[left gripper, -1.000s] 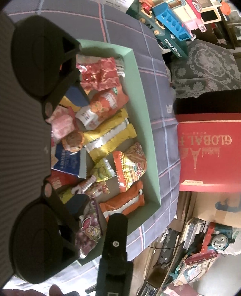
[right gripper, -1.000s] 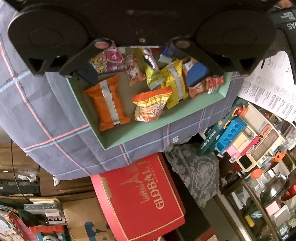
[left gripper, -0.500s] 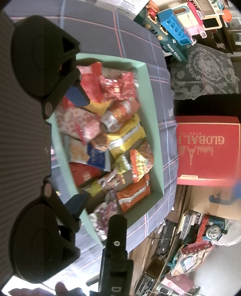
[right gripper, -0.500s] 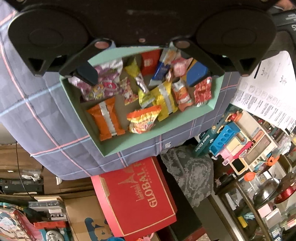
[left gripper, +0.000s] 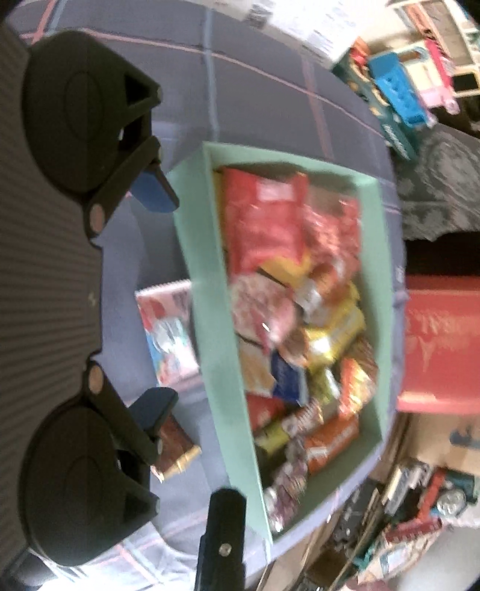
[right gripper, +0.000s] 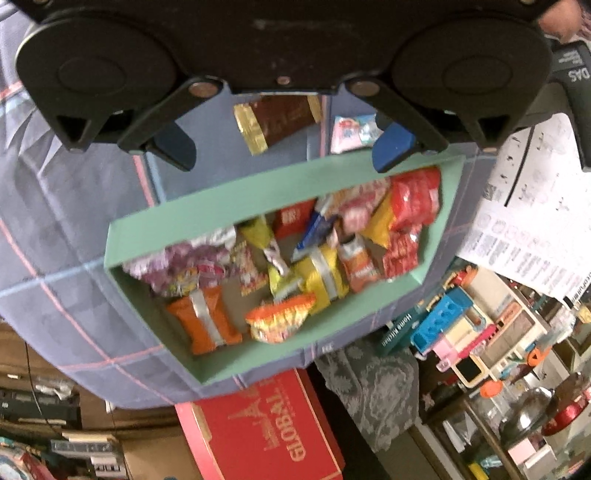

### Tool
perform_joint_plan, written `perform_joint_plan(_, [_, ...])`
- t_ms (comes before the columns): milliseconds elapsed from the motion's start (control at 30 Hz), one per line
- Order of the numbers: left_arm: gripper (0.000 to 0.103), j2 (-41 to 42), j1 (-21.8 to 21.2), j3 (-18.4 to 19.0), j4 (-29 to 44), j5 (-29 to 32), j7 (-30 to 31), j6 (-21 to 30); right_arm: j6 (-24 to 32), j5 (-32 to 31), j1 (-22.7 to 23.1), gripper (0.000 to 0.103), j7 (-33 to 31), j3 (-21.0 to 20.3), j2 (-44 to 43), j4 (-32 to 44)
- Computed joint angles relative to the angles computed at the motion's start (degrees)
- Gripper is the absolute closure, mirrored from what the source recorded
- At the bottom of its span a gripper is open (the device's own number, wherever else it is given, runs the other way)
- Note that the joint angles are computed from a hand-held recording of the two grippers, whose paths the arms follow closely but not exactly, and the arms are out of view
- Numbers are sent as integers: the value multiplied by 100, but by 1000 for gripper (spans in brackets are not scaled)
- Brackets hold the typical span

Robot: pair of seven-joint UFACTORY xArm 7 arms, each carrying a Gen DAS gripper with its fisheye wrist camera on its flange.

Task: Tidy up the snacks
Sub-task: 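Move both grippers back toward the pink packet and brown chocolate bar, then grasp the brown-gold chocolate bar with the right gripper and lift it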

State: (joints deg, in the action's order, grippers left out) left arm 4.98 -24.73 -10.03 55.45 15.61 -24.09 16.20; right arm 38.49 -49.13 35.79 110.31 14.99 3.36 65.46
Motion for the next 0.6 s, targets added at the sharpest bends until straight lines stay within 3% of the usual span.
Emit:
perform_joint_plan(100, [0,178,25,12,86,-176,-24,32,-60,39,-5,8,-53,-32,114,38])
perform_joint_plan(267, [0,519,-199,248,392,360,-675,70,-492,210,-44,36,-255,-172,369,125])
perform_joint_plan(400, [0,793,-341,370,621,675,-1021,220,-641,449,-2,43,-612,-282,580,286])
perform_joint_plan(600, [0,704,-342,478,371,904,-1017,-123,-1014,826,70,43,-1248,-472,963,560])
